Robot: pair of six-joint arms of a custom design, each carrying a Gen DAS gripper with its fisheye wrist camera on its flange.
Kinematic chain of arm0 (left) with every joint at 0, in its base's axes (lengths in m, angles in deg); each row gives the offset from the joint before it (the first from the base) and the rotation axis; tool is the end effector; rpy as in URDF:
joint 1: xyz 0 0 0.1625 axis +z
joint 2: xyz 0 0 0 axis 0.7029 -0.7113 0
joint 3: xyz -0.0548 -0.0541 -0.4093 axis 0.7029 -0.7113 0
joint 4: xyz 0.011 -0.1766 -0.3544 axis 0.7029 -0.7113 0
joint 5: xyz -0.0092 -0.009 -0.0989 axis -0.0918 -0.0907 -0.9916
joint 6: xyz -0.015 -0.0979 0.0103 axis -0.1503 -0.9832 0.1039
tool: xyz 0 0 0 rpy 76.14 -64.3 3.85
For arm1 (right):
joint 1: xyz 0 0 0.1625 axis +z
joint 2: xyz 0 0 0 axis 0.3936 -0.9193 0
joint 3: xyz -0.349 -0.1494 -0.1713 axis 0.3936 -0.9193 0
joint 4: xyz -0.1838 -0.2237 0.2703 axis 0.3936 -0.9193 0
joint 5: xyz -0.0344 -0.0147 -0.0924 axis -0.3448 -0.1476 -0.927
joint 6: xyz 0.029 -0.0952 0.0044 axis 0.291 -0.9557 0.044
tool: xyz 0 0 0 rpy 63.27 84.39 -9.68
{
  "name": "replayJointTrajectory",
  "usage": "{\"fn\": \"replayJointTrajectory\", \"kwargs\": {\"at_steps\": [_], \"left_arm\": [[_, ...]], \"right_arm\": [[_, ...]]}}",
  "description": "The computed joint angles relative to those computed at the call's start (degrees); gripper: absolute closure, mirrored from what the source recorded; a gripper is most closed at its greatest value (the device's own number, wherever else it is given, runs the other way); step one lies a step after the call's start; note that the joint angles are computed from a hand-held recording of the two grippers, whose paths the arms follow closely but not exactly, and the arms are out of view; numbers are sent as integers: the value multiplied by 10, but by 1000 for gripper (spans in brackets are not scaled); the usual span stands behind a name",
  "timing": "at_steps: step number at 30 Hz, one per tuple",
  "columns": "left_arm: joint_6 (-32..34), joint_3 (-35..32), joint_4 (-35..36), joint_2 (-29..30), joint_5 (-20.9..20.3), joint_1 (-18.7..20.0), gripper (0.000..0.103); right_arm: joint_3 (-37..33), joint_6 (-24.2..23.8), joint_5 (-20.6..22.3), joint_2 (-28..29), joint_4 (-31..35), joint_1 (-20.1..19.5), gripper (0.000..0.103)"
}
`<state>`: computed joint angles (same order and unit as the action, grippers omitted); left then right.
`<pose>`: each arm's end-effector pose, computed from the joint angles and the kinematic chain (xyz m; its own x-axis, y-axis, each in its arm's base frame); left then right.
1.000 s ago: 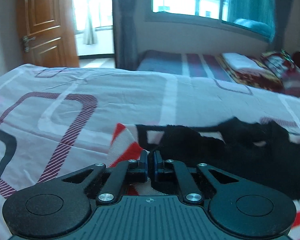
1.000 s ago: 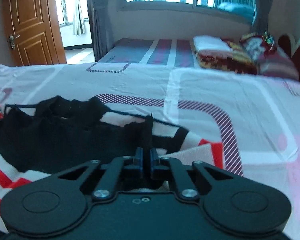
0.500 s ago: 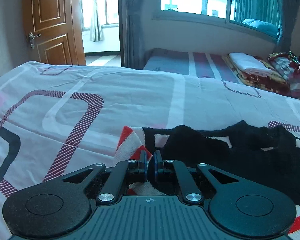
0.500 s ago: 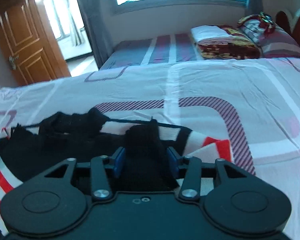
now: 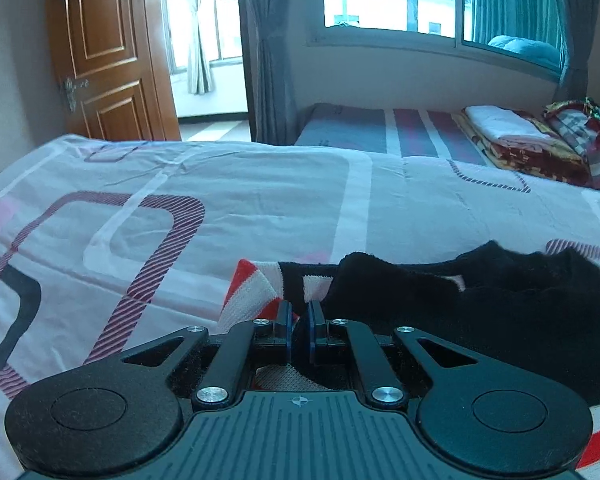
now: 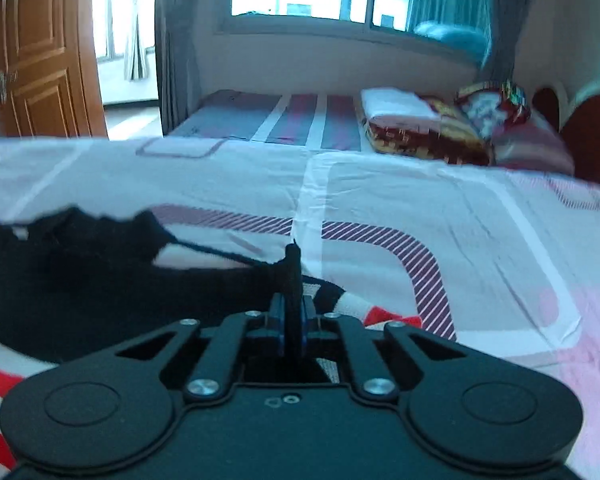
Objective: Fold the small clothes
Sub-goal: 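Open both grippers to release the hem onto the sweater body, then move both open grippers back to the striped folded edge of the sweater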
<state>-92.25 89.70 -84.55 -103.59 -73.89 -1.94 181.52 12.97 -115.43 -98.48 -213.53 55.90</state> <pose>-0.3481 -0.6300 0.0114 -0.6651 -0.1789 -0.7250 0.4865 0.6328 -0.6024 -0.0033 -0.5519 0.3858 -0.6289 -0.0536 0.7757 -0.6163 0.6426 -0.4552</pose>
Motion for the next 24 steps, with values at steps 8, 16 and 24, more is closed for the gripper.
{"fn": "replayJointTrajectory", "kwargs": {"at_steps": [8, 16, 24], "left_arm": [[17, 68, -47, -41, -71, -43, 97], [-45, 8, 104, -16, -148, -45, 96], [-144, 5, 212, -20, -66, -48, 0]], "right_arm": [[38, 80, 63, -75, 56, -5, 60], [76, 87, 77, -84, 106, 31, 64], [86, 31, 19, -60, 49, 19, 65]]}}
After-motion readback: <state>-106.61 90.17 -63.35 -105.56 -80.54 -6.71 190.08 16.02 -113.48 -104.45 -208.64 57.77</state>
